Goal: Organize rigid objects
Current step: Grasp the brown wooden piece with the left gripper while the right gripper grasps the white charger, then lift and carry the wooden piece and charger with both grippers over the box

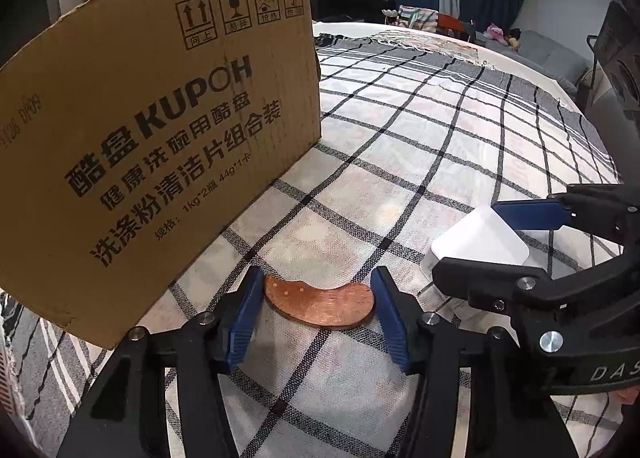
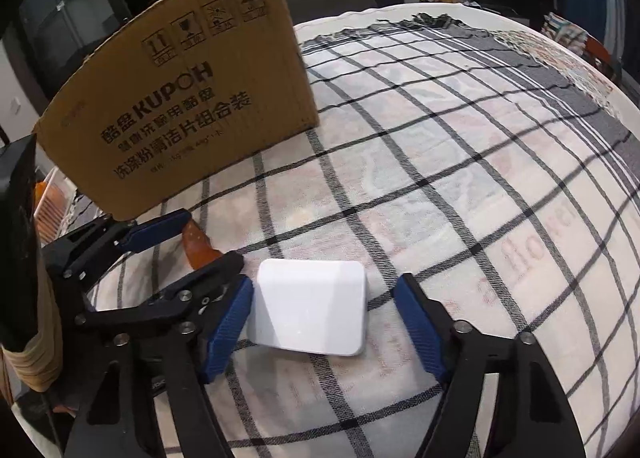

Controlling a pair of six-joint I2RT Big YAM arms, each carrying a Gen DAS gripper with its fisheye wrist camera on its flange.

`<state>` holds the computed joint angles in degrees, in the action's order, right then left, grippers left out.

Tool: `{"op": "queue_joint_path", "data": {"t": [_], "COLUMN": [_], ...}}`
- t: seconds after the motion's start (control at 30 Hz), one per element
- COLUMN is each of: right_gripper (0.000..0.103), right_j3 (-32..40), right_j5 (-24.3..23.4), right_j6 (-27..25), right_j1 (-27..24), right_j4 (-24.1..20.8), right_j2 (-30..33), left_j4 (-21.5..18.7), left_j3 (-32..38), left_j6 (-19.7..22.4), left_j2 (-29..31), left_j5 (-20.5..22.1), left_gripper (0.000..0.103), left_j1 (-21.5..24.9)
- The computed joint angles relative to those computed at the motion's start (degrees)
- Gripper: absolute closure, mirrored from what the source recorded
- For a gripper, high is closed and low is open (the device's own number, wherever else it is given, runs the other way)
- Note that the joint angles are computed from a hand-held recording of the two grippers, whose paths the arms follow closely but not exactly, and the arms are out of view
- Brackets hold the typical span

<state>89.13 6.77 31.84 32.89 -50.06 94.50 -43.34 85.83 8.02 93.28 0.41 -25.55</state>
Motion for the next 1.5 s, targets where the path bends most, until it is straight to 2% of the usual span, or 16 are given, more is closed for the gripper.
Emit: {"op": "queue_joint_path", "data": {"t": [0.07,0.4,0.47,0.7,0.87,0.97,1.07,1.23,1.5], "right_gripper": [0.043,0.044,0.044,0.044,0.044,0.044,0.044,0.044,0.044], "right_j3": [0.1,-0.2,-0.1,-0.8,-1.4,-1.7,-2.1,-2.4,-2.7], "right_j5": [-0.7,-2.5,-2.8,-4.8,-6.2,-6.5,-6.9,-8.0,-9.0], "right_j6": [-1.1,-2.4,-2.7,-4.5,-6.0,-7.0,-7.7,-9.3,-10.4], "right_j1": [0.0,-0.5,-0.6,-1.2,-1.6,-1.6,-1.6,-1.7,-2.0], "right_j4": [0.2,0.4,0.3,1.4,2.2,2.7,3.6,4.6,5.2], "right_j2": [0.0,-0.4,-0.4,-0.7,-1.1,-1.5,-2.1,-3.4,-5.5], "left_j4": [-0.4,-0.5,-0.4,-3.6,-7.8,-8.8,-10.6,-13.0,-15.0], "left_j3": [0.1,-2.3,-2.8,-3.3,-3.7,-4.2,-4.1,-3.4,-1.6], "left_j6": [-0.5,-7.2,-9.4,-17.2,-26.6,-30.5,-34.1,-40.3,-44.4], "left_j2": [0.0,-3.0,-3.8,-5.2,-6.7,-7.9,-9.1,-10.2,-11.2], "left_j5": [-0.6,-5.5,-6.7,-13.5,-19.1,-20.6,-25.1,-27.2,-30.2], "left_gripper": [0.049,0.049,0.049,0.049,0.049,0.049,0.049,0.049,0.049], "left_j1": [-0.2,-0.5,-0.6,-2.1,-3.3,-3.8,-4.9,-5.9,-7.7]}}
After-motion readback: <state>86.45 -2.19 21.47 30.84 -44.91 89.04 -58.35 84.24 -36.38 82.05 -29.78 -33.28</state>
